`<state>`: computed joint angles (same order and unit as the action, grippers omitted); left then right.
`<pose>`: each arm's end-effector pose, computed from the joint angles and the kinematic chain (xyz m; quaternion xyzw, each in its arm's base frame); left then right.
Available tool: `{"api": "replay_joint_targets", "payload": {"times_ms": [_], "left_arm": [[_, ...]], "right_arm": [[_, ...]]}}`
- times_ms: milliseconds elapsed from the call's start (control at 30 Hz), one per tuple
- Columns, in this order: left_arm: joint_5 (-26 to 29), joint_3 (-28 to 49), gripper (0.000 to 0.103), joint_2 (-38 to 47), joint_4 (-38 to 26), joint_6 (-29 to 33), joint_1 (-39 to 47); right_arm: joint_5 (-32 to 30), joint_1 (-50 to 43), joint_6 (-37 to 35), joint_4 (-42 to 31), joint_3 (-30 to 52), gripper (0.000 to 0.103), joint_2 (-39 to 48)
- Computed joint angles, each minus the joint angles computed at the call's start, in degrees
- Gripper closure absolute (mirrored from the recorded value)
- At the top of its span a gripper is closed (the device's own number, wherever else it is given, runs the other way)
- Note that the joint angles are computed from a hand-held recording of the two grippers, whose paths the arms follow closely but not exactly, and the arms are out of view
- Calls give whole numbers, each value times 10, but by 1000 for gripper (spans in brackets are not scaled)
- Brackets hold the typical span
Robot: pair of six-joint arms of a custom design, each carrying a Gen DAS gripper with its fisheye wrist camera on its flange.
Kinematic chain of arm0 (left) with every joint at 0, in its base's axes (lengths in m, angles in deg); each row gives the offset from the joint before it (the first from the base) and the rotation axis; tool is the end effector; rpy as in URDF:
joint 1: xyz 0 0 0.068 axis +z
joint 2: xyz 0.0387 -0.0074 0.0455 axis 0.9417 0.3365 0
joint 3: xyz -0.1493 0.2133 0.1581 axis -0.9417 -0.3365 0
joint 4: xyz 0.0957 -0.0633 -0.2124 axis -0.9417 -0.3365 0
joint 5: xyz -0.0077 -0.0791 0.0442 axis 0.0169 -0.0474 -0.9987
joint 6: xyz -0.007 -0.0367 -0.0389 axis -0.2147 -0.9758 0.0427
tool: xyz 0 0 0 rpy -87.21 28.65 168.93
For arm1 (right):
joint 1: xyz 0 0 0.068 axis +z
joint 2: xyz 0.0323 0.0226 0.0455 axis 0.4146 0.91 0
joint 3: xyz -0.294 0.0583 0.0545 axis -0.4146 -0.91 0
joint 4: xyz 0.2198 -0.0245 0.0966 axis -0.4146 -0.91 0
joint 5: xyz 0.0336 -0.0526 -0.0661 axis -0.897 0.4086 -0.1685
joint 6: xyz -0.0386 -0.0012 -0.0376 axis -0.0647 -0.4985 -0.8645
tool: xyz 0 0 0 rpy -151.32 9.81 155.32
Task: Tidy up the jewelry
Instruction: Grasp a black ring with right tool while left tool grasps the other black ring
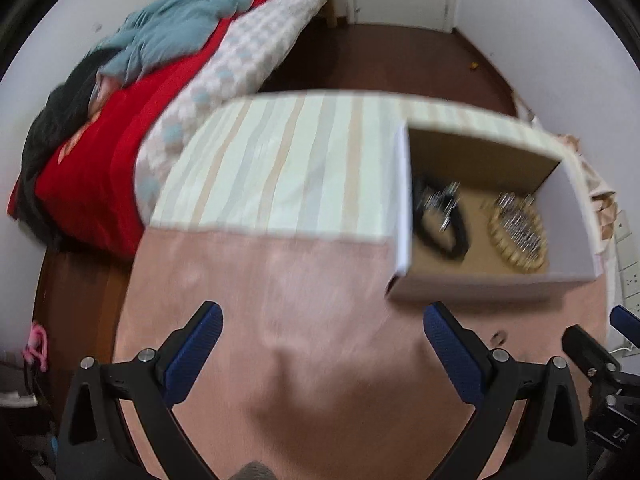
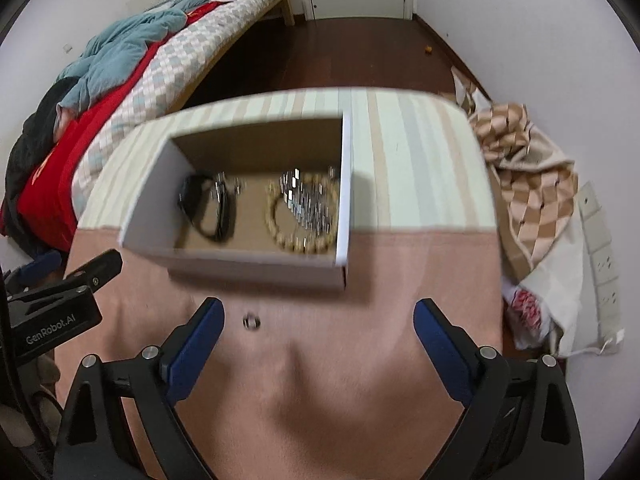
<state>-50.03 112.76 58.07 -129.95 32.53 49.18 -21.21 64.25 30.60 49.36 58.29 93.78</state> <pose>0.2656 -0.0909 0.2595 -0.1019 0.9710 0.0735 0.2034 0.2832 0.2296 0.2575 -0.0628 0.9749 0.0655 0.2034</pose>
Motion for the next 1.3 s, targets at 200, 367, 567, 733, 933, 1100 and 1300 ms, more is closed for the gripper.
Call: {"api": "replay_joint_targets", "payload": {"times_ms": [200, 367, 567, 733, 933, 1100, 1300], "left_arm": [[7, -85, 0, 3, 37, -20, 9], [-1, -121, 0, -2, 57, -16, 20], [-7, -138, 0, -9, 72, -5, 30], [-14, -137, 0, -12, 69, -11, 17], [-25, -113, 1, -21, 61, -29, -29], [-4, -85, 1, -6, 71, -47, -80], [5, -60, 4, 28, 87, -58, -132]], "right_arm": [[-17, 28, 6, 116, -105, 45, -11], [-13, 47, 3, 163, -116, 49, 13], [24, 74, -1, 179, -99, 54, 47], [73, 96, -13, 175, -82, 87, 64], [70, 85, 4, 184, -119, 90, 28], [75, 61, 20, 183, -174, 90, -40], [77, 30, 43, 178, -224, 90, -102]]}}
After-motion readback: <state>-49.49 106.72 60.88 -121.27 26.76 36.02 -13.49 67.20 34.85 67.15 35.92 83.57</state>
